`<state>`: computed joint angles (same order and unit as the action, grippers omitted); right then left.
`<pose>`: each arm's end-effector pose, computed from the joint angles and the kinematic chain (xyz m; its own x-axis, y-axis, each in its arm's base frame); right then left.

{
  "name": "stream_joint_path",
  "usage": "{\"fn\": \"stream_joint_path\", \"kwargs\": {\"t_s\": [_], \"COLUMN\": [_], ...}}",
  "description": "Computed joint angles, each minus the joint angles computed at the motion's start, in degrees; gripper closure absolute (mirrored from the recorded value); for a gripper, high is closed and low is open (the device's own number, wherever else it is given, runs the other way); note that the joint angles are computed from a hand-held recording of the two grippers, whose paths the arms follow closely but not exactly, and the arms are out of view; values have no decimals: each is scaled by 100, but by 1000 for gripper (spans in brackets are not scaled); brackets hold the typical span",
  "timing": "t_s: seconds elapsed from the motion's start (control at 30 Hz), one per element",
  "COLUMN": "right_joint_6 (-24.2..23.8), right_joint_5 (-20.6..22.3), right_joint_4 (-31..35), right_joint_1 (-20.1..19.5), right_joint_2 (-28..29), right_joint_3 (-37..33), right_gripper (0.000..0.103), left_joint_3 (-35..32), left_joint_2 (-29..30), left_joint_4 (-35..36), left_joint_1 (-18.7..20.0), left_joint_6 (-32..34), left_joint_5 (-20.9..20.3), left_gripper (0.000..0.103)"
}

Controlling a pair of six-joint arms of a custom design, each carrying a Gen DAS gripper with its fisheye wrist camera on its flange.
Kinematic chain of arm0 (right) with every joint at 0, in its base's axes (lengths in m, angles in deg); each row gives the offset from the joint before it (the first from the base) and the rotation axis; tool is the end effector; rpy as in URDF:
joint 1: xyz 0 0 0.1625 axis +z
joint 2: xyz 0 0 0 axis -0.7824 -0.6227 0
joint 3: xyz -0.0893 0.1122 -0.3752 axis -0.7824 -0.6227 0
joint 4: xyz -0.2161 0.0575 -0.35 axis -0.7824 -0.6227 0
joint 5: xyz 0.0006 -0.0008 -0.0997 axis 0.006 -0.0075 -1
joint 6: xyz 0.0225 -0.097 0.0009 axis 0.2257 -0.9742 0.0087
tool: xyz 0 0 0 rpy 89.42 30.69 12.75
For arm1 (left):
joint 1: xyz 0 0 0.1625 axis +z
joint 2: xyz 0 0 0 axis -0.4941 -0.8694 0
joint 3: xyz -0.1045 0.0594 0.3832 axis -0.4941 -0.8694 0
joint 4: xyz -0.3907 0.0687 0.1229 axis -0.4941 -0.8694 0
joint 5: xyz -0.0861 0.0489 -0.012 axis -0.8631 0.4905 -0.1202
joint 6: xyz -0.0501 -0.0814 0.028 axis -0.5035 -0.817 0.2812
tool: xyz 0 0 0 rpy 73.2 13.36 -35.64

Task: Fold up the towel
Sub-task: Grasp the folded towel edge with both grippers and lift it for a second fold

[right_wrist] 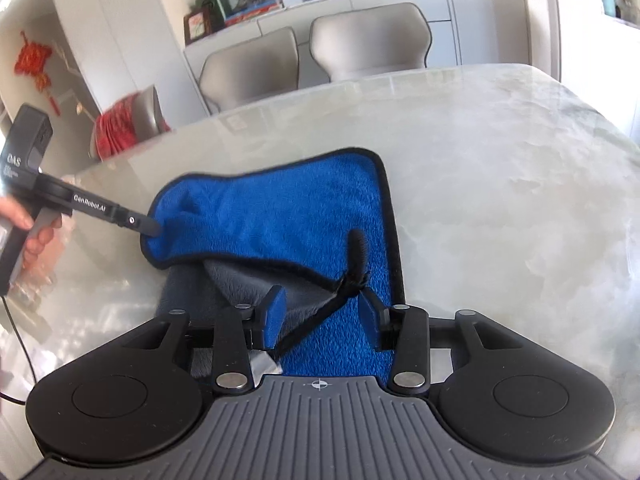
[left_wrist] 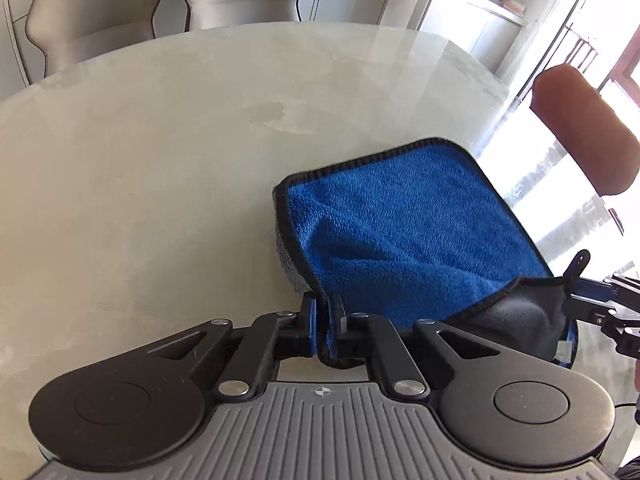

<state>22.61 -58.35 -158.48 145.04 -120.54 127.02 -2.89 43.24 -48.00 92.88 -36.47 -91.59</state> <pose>0.1107 -0.5044 0.1562 -0.8543 0.3504 0.3838 -0.1548 0.5334 -0.8316 -0.2248 -0.7997 0.1161 -0.4891 0.8430 -0.2236 0.8431 0.5227 0.1264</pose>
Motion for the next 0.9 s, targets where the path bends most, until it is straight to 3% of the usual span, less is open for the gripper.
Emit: {"fn": "stream_joint_path", "kwargs": {"t_s": [0.1, 0.2, 0.27, 0.47, 0.77, 0.9], "right_joint_6": [125, 344, 483, 788, 1419, 1573], "right_joint_5": [137, 380, 430, 497, 231, 184], "right_joint_4": [26, 228, 217, -279, -293, -256], "right_joint_1": [-99, -221, -229, -60, 42, -23], "right_joint_2": [-8, -86, -116, -281, -323, -290], "right_joint_3": [-8, 40, 96, 529, 815, 802], "right_gripper": [64, 91, 94, 94, 94, 93], "left_joint_3": [-170, -393, -569, -1274, -1690, -1798], "left_joint_2": [70, 193, 306, 762, 1525, 1780], "left_joint_4": [16, 49, 39, 89, 96, 97], "left_joint_1": [-68, -117, -176, -406, -774, -851], "left_joint_6": [72, 21, -13, 95, 501, 603], "left_joint_5": [-107, -168, -272, -623, -687, -502], "left_gripper": [98, 98, 98, 98, 98, 98]}}
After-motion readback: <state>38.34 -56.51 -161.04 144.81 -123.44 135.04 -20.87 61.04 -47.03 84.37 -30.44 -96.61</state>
